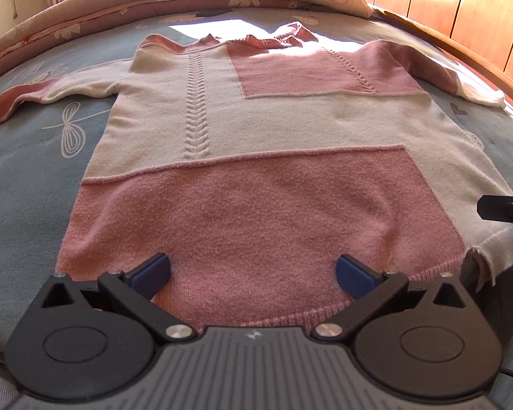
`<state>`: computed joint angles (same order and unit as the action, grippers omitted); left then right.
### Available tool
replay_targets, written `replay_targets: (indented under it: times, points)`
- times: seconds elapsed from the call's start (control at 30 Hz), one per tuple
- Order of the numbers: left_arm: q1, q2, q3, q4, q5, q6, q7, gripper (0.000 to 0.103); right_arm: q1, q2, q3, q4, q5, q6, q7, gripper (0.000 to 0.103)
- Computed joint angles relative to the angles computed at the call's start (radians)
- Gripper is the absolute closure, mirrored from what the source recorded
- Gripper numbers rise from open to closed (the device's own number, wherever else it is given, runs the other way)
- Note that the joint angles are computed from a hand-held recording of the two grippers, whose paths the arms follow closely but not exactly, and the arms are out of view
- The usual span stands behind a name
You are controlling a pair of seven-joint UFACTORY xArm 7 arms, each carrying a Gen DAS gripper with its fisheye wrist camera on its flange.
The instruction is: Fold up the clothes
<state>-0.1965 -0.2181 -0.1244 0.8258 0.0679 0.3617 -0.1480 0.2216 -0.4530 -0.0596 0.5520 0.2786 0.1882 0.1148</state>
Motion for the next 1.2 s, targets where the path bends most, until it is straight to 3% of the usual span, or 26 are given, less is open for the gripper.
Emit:
replay_targets:
  times: [0.2, 0.4, 0.53, 0.63, 0.73, 0.77, 0.87, 0.9, 0.93, 1.03, 1.13, 1.2]
  points:
    - [0.001, -0.004, 0.002, -0.017, -0.006, -0.03, -0.004, 0.0, -0.104, 0.01, 0.117, -0.011, -0.131, -0.023, 0.089, 0.0]
    - [0.007, -0.005, -0.004, -0.023, 0.002, -0.042, -0.021, 0.0, -0.148, 0.02, 0.159, -0.006, -0.228, -0.018, 0.15, 0.0]
    - [-0.002, -0.01, 0.008, -0.037, -0.012, -0.066, -0.001, 0.001, -0.173, 0.02, 0.191, 0.007, -0.327, 0.023, 0.134, 0.0]
    - [-0.018, -0.017, 0.024, -0.051, -0.048, -0.086, 0.038, 0.001, -0.008, -0.001, 0.017, -0.01, -0.169, -0.031, 0.059, 0.0]
    - [-0.022, -0.016, 0.028, -0.052, -0.069, -0.09, 0.06, 0.001, 0.203, 0.004, -0.206, 0.022, 0.038, -0.1, -0.067, 0.0]
    - [-0.022, -0.016, 0.029, -0.05, -0.076, -0.088, 0.063, 0.001, 0.248, 0.018, -0.257, 0.047, 0.083, -0.105, -0.101, 0.0]
    - [-0.029, -0.013, 0.037, -0.046, -0.104, -0.085, 0.081, 0.001, 0.504, 0.064, -0.519, 0.152, 0.289, -0.066, -0.266, 0.0]
    - [-0.032, -0.014, 0.04, -0.046, -0.112, -0.085, 0.093, 0.001, 0.541, 0.085, -0.563, 0.183, 0.351, -0.038, -0.292, 0.0]
    - [-0.036, -0.014, 0.045, -0.047, -0.123, -0.086, 0.107, 0.001, 0.537, 0.105, -0.57, 0.197, 0.371, -0.024, -0.29, 0.0]
    - [-0.046, -0.017, 0.055, -0.053, -0.157, -0.093, 0.146, 0.001, 0.403, 0.144, -0.476, 0.185, 0.328, -0.03, -0.216, 0.002]
    - [-0.037, -0.013, 0.046, -0.053, -0.155, -0.099, 0.152, 0.001, 0.412, 0.086, -0.492, 0.146, 0.434, -0.066, -0.273, 0.002]
    - [-0.021, -0.01, 0.03, -0.047, -0.127, -0.092, 0.132, 0.001, 0.381, 0.059, -0.451, 0.133, 0.441, -0.056, -0.286, 0.0]
